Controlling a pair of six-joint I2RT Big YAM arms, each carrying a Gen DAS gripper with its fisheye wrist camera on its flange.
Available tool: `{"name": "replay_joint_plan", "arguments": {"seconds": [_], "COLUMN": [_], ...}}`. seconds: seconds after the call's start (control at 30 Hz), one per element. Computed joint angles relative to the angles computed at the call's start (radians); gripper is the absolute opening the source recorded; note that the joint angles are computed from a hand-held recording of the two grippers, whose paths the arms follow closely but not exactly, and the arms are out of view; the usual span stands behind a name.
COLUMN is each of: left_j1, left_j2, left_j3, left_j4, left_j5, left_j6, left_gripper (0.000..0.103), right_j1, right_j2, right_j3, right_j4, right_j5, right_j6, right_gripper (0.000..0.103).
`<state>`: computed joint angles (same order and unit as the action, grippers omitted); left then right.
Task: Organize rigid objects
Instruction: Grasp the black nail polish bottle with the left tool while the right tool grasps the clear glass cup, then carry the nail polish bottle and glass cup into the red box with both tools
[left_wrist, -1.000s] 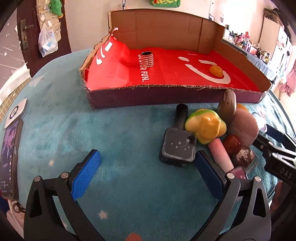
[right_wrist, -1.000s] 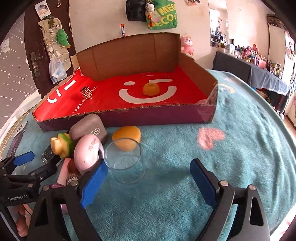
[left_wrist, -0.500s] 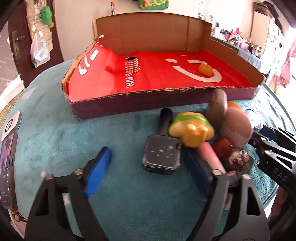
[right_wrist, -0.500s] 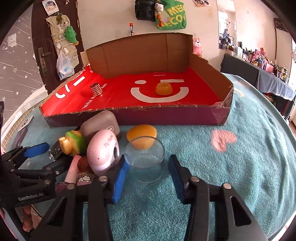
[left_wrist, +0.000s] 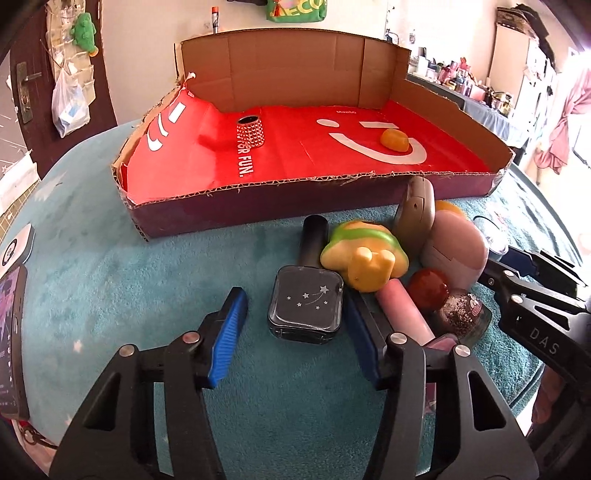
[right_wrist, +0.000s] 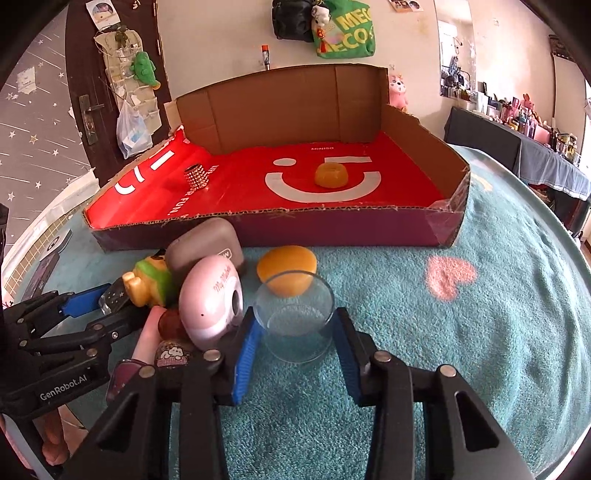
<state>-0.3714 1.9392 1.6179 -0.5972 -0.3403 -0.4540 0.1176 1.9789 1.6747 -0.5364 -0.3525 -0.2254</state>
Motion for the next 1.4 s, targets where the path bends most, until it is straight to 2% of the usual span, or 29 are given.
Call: {"name": "replay_joint_plan", "arguments": {"seconds": [0.07,0.1,0.13,0.33,0.57,0.83,1.03,1.4], "left_j1": [0.000,0.002,0.004,0.008,0.003,-0.011,-0.001,0.007], "left_j2": [-0.001,-0.005,-0.008,-0.023,-0.079,-0.123,-0.118,-0.111], "left_j3": [-0.001,-0.005,-0.008,-0.019,-0.064,-0.089,-0.084,-0.046], "left_j4": [0.002,0.009,0.014,0.020,0.079,0.141,0.131,0.137], "left_j5": [0.004,0.014,0.025,0.049,0.055,0.009,0.035,0.024], "left_j6": [0.006,0.011,0.012,0.014,0.018,0.061,0.049,0.081], "left_gripper": [0.050,0.039,0.035,0.034,0.034,0.034,0.034,0.034], "right_j1": [0.002,0.003,0.002,-0.007,-0.015,-0.016,-0.013,-0.019], "right_j2": [-0.002,-0.002,-0.003,-0.016,-0.054,-0.090,-0.086,-0.070], "right_j3": [-0.003,-0.005,-0.005,-0.016,-0.043,-0.051,-0.037,0.005], "right_j4": [0.006,0.009,0.011,0.031,0.059,0.071,0.055,0.025], "right_j5": [0.008,0.010,0.008,-0.020,-0.062,-0.122,-0.126,-0.157], "right_j6": [-0.003,-0.002,0.000,0.032,0.047,0.058,0.057,0.056], "right_gripper": [0.042,0.042,0.042,0.042,0.042,0.042,0.042,0.042]}}
